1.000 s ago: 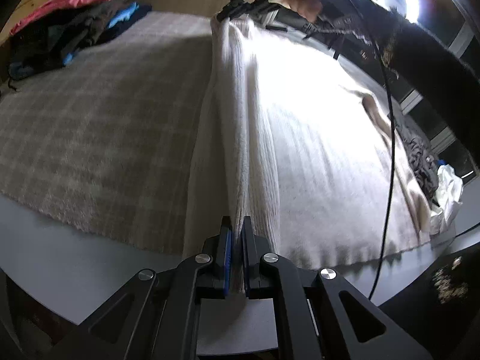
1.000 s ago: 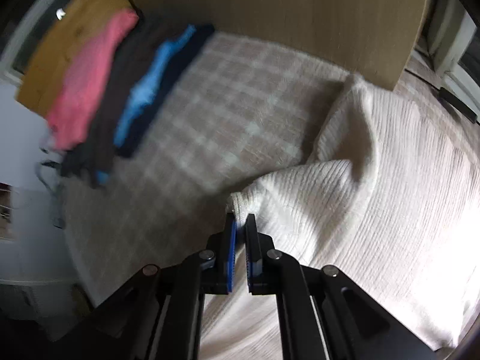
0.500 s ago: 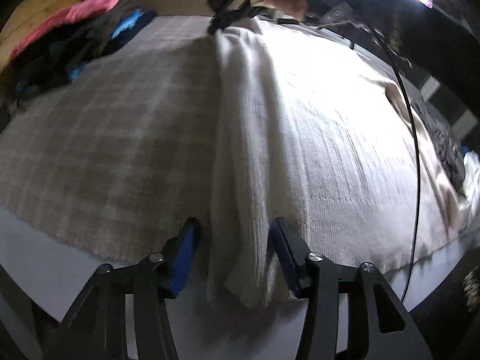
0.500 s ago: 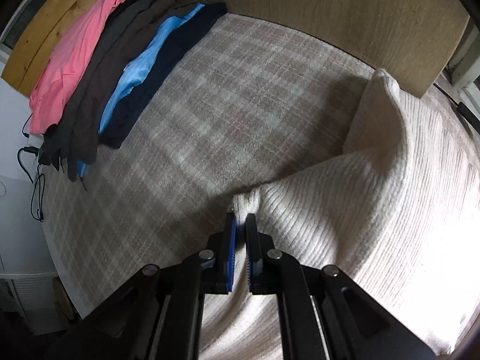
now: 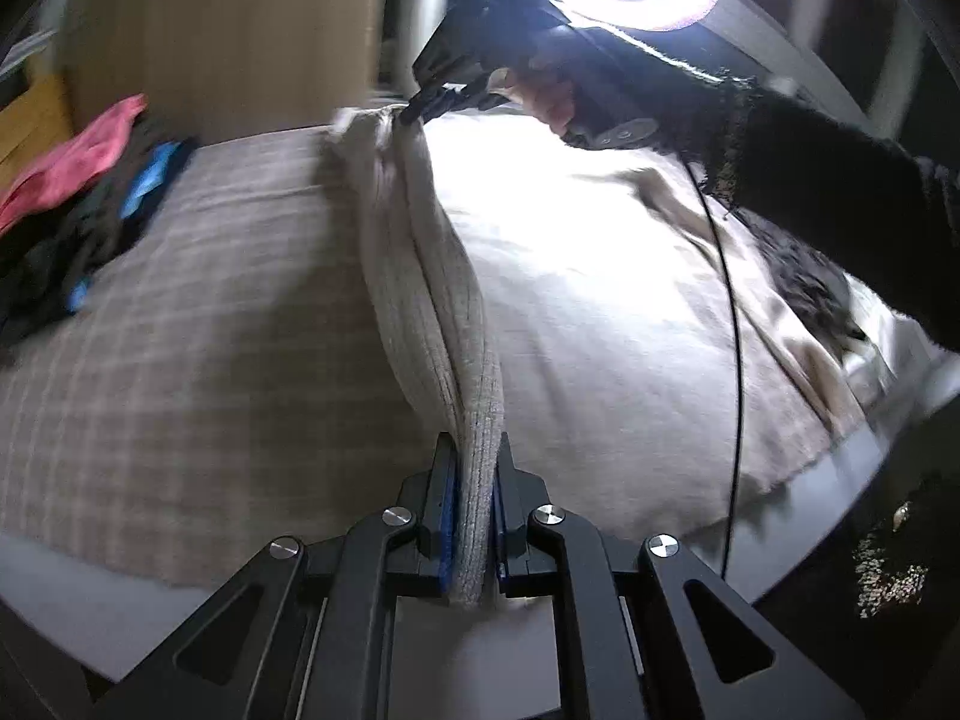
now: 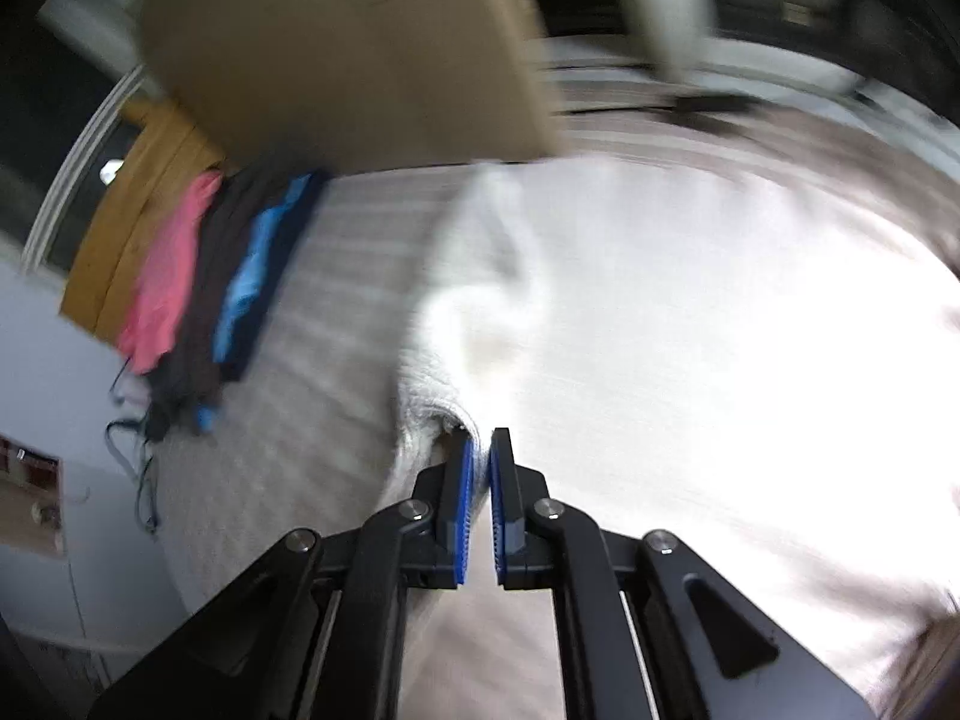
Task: Fold clothes
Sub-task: 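Release the cardigan edges and lift both grippers away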
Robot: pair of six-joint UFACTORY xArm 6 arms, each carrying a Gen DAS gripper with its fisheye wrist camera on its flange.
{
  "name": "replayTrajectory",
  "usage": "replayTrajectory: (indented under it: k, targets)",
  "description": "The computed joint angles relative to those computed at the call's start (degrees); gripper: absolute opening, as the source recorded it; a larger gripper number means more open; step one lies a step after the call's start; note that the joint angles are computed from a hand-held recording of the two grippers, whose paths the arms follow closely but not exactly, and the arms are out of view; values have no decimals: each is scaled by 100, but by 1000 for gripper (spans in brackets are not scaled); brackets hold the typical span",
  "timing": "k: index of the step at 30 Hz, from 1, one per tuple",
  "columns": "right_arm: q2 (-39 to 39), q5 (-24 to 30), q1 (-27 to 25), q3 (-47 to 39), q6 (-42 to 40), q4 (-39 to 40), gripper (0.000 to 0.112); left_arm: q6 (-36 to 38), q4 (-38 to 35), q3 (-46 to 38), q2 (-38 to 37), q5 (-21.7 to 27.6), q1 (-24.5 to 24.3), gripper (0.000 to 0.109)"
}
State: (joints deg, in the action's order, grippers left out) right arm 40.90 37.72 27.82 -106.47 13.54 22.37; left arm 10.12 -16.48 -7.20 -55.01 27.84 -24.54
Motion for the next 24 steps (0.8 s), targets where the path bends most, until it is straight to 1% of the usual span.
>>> replayTrajectory:
  k: [2,3,5,6,7,8,9,11,13,14,15,17,19,20,22,23,24]
  targets:
    - [-338,-139,-107,650,176,-147,5,233,-154,-106,438,-104,-259,9]
    - [-404,-136,-136,787,113,-161,5,339,-218,-156,638,-141,-356,10]
    - [-508,-112,-188,1010,-53,-174,6,451,-228,-266,956,-86,-445,11]
    - [-514,1,-206,989,-71,-237,7,471,-193,-324,1092,-23,-459,15]
    - [-511,131,-223,945,-82,-307,10,486,-166,-370,1174,44,-467,16]
    - [-621,34,-212,1050,25,-468,13,485,-163,-371,1090,120,-456,17]
    - [-747,-94,-199,1175,160,-652,18,501,-184,-374,982,225,-431,20]
    - [-997,-377,-149,1411,417,-1083,18,588,-310,-328,507,575,-269,25]
    - [-1117,-635,-29,1468,265,-1179,18,421,-131,-166,-230,988,-93,27]
    - [-1164,-756,31,1479,174,-1213,18,337,-68,-138,-383,1017,-37,27]
    - [-1142,-793,83,1409,140,-1279,18,335,-95,-112,-439,992,65,27]
    - [-885,-568,171,1014,133,-1419,18,354,-180,-85,-465,915,248,27]
    - [-500,-303,231,539,26,-1374,19,472,-400,-171,-37,711,224,27]
    - [-550,-129,198,535,-65,-1350,19,469,-403,-158,55,608,120,27]
    - [-359,-135,175,388,-301,-1138,19,382,-331,-153,419,156,-166,28]
    - [-280,-95,162,327,-224,-1205,18,370,-343,-181,681,-97,-311,28]
    - [-286,-101,132,414,-110,-1285,17,565,-578,-263,1027,-290,-427,28]
